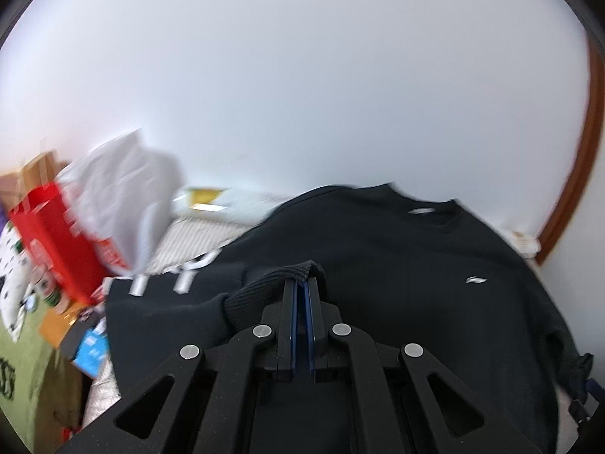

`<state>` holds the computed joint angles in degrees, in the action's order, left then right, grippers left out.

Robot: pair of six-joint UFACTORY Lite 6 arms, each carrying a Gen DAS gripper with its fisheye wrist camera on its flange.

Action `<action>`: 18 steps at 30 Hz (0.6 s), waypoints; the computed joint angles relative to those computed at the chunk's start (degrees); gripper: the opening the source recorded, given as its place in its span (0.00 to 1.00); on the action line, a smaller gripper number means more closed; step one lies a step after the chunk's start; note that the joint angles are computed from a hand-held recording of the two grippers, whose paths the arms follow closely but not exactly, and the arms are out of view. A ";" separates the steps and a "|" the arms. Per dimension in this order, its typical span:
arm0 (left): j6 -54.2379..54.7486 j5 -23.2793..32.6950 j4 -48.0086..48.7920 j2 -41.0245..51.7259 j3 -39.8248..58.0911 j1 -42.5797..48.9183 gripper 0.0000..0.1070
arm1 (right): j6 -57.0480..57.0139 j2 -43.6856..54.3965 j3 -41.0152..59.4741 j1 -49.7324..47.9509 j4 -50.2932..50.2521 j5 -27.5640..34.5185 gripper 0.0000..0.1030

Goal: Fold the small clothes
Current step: 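Fold the lettered sleeve across the sweatshirt body with the left gripper, release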

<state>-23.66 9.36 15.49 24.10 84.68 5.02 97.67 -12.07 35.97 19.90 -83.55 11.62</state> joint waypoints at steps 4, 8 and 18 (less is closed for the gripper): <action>-7.42 2.81 6.42 5.92 9.45 -7.87 0.04 | -10.17 -1.26 0.74 -5.01 6.47 -2.03 0.87; -5.13 6.90 3.15 14.18 21.62 -14.25 0.04 | -15.98 -0.17 2.19 -8.45 9.52 -3.59 0.87; 14.22 15.97 -22.05 35.70 46.17 -20.36 0.05 | -14.13 7.81 8.79 -9.18 5.84 -4.47 0.87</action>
